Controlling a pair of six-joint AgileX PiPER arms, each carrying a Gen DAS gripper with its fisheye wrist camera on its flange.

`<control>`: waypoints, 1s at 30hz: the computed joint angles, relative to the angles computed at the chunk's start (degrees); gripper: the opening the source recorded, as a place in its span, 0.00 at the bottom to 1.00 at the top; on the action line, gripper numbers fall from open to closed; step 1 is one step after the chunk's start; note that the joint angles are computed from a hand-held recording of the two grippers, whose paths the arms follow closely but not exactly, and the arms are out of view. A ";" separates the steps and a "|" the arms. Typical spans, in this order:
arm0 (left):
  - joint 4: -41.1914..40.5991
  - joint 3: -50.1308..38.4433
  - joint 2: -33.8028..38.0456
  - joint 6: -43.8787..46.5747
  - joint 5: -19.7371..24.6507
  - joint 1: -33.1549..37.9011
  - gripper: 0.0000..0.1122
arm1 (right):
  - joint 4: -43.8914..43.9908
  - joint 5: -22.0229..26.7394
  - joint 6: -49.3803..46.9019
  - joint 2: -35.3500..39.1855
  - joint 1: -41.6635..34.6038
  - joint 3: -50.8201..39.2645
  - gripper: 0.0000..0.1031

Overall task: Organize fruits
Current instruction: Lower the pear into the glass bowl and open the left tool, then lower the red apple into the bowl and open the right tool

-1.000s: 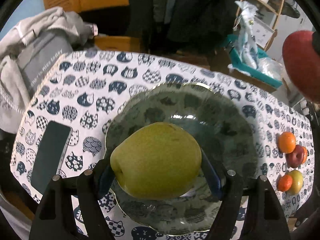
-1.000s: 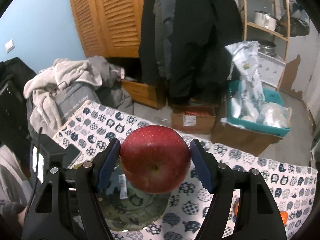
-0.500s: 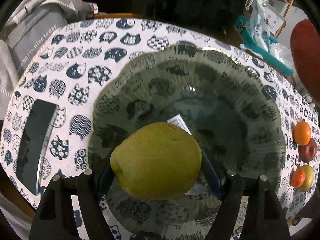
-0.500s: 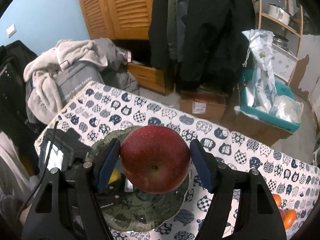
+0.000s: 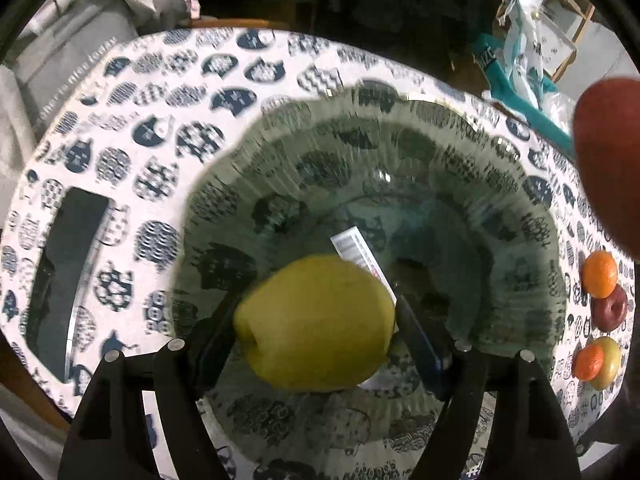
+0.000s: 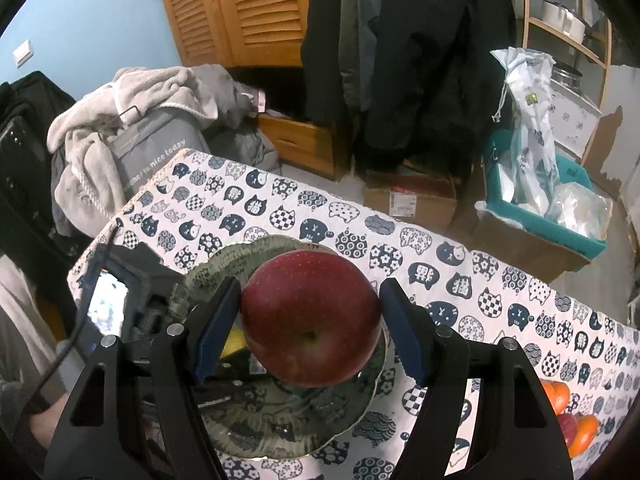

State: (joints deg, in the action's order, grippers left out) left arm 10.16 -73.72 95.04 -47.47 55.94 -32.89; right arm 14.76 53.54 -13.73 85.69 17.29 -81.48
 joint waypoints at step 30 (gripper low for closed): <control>10.59 -3.31 -9.23 -5.46 6.28 -3.21 0.70 | -3.01 -5.18 -0.22 5.51 4.64 10.16 0.62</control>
